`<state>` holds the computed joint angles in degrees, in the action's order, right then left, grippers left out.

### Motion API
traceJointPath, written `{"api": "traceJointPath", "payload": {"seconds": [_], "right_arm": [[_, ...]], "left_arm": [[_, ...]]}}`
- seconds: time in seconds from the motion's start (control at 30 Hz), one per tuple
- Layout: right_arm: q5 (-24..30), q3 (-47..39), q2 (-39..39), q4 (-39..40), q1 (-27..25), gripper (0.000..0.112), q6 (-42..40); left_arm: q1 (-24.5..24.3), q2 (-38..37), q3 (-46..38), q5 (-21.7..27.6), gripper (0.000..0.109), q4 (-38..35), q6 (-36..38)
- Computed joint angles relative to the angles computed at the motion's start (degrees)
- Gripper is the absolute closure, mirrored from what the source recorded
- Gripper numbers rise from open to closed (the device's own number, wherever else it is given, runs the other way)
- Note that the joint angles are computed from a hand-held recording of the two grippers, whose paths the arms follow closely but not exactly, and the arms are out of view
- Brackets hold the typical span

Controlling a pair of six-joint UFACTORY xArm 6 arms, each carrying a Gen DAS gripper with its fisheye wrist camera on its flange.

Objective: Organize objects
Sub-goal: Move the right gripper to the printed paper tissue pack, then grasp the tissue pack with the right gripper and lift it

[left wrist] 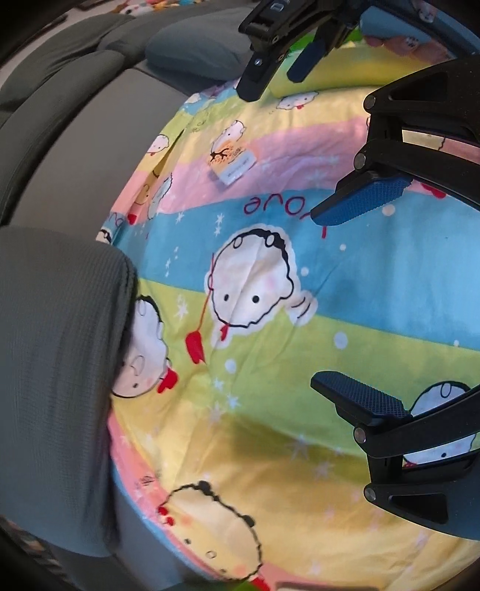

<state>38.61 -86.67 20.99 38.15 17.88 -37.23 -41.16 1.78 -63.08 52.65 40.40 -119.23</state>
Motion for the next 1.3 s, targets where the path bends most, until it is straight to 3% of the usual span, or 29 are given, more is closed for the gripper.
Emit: {"api": "traceJointPath", "payload": {"seconds": [0.13,0.27,0.5,0.6,0.87,1.03,1.2,1.3], "right_arm": [[-2.5,-2.8,2.6,-5.8,2.0,0.025,3.2],[2.5,-11.4,8.4,-12.3,2.9,0.025,10.2],[3.9,-24.0,18.2,-20.3,3.8,0.025,21.9],[8.1,-32.3,24.3,-22.1,3.8,0.025,24.4],[12.0,-46.9,35.3,-27.1,5.0,0.047,28.6],[5.4,-39.7,32.1,-29.0,5.6,0.056,27.8],[9.0,-32.6,26.4,-22.3,4.2,0.057,20.2],[14.2,-25.8,20.9,-17.5,2.9,0.057,10.6]], "left_arm": [[0.4,-1.7,2.3,-0.6,0.027,-0.9,-1.5],[1.3,-3.2,5.0,-3.3,0.027,-2.2,-1.9],[1.4,-5.3,7.2,-4.1,0.027,-1.4,-3.6],[1.6,-5.5,7.4,-4.4,0.027,-1.6,-3.2],[1.6,-5.7,7.1,-3.5,0.027,-1.4,-3.1],[1.4,-5.5,6.5,-3.0,0.027,-0.7,-2.7],[1.6,-5.4,6.5,-3.4,0.027,-0.7,-2.5],[1.7,-5.4,6.8,-4.1,0.027,-0.4,-3.0]]}}
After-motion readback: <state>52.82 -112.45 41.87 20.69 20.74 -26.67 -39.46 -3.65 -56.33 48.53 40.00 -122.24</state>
